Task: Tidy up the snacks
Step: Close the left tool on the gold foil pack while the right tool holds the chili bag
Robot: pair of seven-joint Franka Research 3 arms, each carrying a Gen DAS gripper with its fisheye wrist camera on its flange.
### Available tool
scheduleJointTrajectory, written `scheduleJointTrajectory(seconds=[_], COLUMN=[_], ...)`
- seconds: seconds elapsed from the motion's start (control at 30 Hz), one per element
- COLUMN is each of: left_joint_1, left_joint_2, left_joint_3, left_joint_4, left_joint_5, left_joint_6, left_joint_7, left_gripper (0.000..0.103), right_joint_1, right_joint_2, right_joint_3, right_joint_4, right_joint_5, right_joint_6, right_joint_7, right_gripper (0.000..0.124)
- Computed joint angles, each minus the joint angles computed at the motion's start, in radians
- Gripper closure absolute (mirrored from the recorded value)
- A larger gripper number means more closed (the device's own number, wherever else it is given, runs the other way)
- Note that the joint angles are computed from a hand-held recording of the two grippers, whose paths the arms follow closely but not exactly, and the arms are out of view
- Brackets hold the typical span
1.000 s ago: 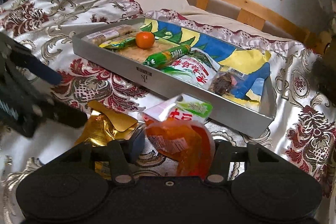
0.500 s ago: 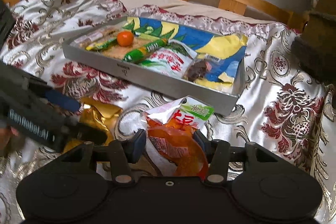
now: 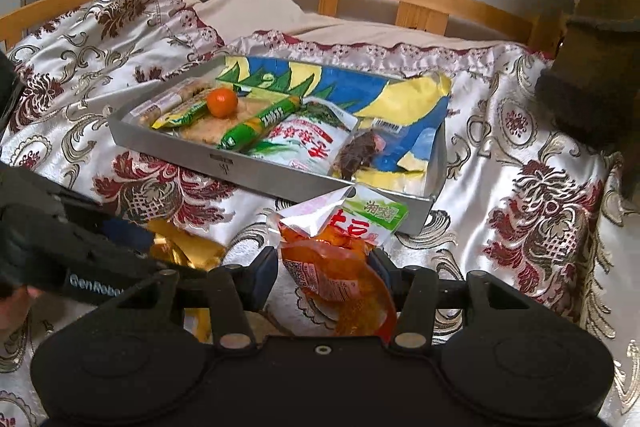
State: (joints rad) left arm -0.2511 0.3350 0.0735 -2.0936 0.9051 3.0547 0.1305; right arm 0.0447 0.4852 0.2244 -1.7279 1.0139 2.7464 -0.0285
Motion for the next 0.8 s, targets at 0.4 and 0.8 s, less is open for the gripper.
scheduleJointTrajectory(seconds=[0.4, 0.8], left_joint_1=[-0.039, 0.024], left_joint_2=[-0.089, -0.121], left_joint_3=[0.021, -0.132], left_joint_4=[-0.071, -0.084], left_joint_5=[0.178, 0.175], left_joint_6=[0.012, -0.092], left_joint_7=[-0.219, -0.151], left_gripper=[0.060, 0.061], right_joint_1=[-0.007, 0.050], right_joint_2=[-0.141, -0.327], right_joint_3=[-0.009, -0.121], right_joint_4=[-0.142, -0.321], right_joint_5=[0.172, 0.382], right_joint_6=[0.019, 0.010], right_joint_7=[-0.107, -0.238], right_gripper=[0.072, 0.072])
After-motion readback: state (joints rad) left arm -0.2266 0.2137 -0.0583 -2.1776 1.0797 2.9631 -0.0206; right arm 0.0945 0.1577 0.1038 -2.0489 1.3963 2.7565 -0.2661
